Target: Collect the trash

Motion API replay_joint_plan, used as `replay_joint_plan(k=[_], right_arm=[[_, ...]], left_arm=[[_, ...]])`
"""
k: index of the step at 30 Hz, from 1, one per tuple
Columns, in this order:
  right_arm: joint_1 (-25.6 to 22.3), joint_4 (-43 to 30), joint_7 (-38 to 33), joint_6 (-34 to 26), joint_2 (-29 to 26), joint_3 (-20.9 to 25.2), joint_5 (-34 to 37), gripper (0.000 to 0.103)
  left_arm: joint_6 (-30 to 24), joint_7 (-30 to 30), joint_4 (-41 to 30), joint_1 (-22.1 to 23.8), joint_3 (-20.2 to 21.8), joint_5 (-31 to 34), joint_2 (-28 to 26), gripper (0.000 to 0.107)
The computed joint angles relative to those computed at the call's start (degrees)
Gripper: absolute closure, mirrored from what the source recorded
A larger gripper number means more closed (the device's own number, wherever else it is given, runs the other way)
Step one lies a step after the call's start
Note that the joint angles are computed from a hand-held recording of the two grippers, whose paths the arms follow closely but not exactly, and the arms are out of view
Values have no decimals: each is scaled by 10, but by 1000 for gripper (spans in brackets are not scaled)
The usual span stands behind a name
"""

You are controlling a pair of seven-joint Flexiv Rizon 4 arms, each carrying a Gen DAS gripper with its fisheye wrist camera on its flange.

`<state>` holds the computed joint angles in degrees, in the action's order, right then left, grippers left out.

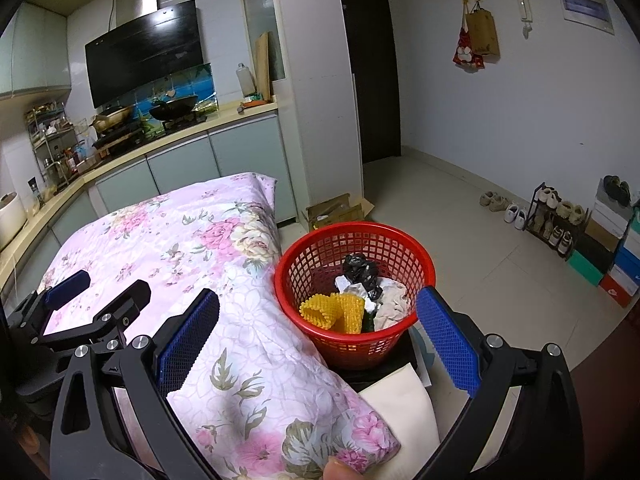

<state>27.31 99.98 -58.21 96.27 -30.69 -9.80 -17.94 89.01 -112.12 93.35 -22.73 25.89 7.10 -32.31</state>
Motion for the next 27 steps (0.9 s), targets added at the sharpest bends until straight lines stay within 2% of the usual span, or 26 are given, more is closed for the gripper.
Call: replay_joint_plan(k=[27], right_arm=[[-11, -4, -2, -4, -2, 12, 0, 7]], left_arm=[[-2, -3, -1, 2, -4, 5, -1, 14]])
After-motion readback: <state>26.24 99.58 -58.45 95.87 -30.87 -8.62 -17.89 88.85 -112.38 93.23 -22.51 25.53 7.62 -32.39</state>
